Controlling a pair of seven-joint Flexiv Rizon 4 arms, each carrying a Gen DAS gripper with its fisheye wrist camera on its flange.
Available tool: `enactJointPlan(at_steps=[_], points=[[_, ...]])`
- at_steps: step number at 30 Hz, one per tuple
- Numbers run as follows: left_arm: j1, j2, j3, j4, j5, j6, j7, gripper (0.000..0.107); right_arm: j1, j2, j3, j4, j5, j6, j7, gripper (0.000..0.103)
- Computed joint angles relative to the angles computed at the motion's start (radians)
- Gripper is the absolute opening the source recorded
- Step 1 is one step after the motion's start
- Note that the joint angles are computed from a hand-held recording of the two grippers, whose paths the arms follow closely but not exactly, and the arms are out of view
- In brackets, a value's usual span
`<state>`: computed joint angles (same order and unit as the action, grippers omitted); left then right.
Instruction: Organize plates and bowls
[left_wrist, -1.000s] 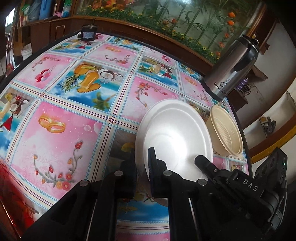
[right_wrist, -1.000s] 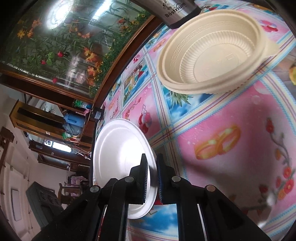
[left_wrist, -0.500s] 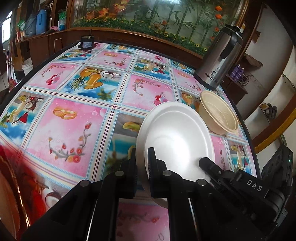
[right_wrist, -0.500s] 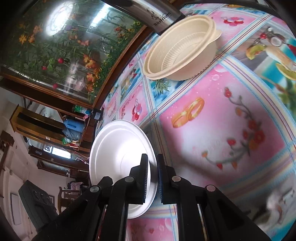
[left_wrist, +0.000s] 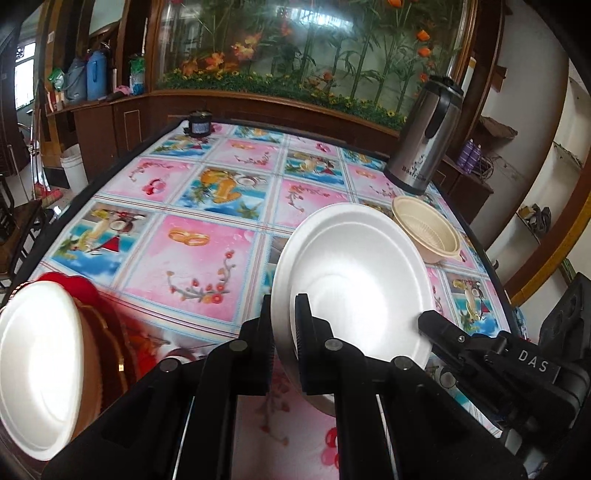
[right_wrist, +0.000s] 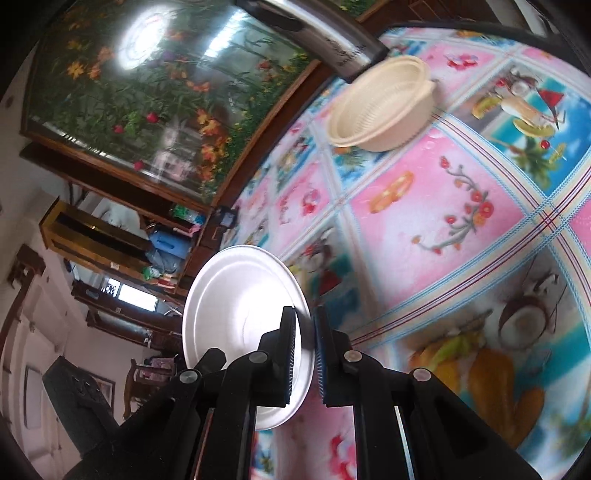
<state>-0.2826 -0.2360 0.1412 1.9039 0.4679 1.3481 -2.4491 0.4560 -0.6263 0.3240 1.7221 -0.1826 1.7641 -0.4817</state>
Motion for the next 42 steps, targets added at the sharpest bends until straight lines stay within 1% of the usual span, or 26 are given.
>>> enactJointPlan(at_steps=[5,9,14,23,27,31,37,42], points=[[0.002,0.068,0.022,0.046,0.067,0.005,-0.061,0.008,0.061,0.031,-0.037,0.008,-0.001,0.011,-0.007,0.011],[0.033,0.118,0.007,0.077,0.13,0.005,-0.115,0.008,0.094,0.04,-0.047,-0.002,-0.006,0.005,-0.011,0.01],[0.093,0.172,-0.024,0.12,0.185,0.009,-0.163,0.008,0.141,0.051,-0.071,0.001,-0.006,0.004,-0.017,0.01],[0.196,0.238,-0.072,0.198,0.192,0.037,-0.166,0.008,0.202,0.045,-0.089,-0.033,-0.013,-0.022,-0.021,0.011],[0.237,0.279,-0.087,0.235,0.19,0.044,-0.163,0.008,0.187,0.032,-0.045,-0.058,-0.023,-0.036,-0.032,0.012],[0.291,0.336,-0.113,0.262,0.237,0.023,-0.202,0.008,0.195,0.019,-0.021,-0.091,-0.039,-0.052,-0.051,0.012],[0.378,0.406,-0.147,0.316,0.254,0.009,-0.2,0.008,0.188,-0.022,0.048,-0.154,-0.057,-0.085,-0.093,0.013],[0.44,0.442,-0.166,0.355,0.252,-0.003,-0.197,0.008,0.188,-0.059,0.102,-0.206,-0.055,-0.128,-0.137,0.013]])
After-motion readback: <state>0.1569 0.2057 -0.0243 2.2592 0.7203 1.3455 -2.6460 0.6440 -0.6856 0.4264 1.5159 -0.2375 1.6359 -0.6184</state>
